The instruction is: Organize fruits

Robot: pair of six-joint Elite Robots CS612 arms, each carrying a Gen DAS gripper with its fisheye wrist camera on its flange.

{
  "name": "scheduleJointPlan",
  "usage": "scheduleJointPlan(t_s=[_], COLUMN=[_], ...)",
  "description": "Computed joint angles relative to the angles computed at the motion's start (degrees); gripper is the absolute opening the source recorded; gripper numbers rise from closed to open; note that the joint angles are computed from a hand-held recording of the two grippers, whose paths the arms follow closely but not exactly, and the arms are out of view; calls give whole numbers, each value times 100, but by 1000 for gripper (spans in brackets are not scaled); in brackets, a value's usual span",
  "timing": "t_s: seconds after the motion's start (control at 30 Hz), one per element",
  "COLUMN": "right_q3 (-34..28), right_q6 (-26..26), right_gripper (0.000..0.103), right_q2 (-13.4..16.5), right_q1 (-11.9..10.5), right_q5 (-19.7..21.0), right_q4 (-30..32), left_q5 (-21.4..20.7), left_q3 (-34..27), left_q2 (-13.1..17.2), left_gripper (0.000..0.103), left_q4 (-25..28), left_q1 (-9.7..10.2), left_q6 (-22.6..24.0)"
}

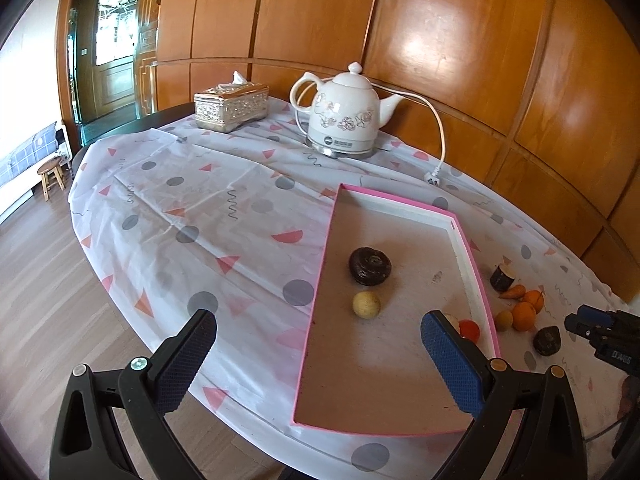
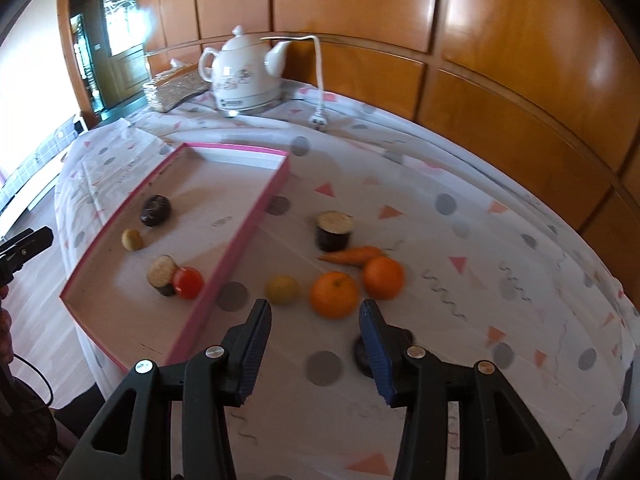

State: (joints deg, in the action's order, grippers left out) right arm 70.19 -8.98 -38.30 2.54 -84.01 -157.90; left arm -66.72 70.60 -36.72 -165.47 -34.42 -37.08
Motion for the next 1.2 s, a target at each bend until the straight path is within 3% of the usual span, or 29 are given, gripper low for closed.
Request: scheduleJointPlan(t_s=[0.37,0.73,1.2], right_q3=[312,490,692], right_q6=[404,688,890], right_gripper=[46,46,47], right_q2=[-140,-210,-349], right_q1=[-214,-310,-518], right_q5=[-255,-391,-797], right_q4=[-174,-316,-335], left_q5=[-47,-95,-471], left_q3=[-166,-509,-1085], left_q2=[69,226,503], left_gripper=[103,103,103], left_q4=[139,262,517], left_q1=[-51,-158,-259], left_q6=[254,924,1608])
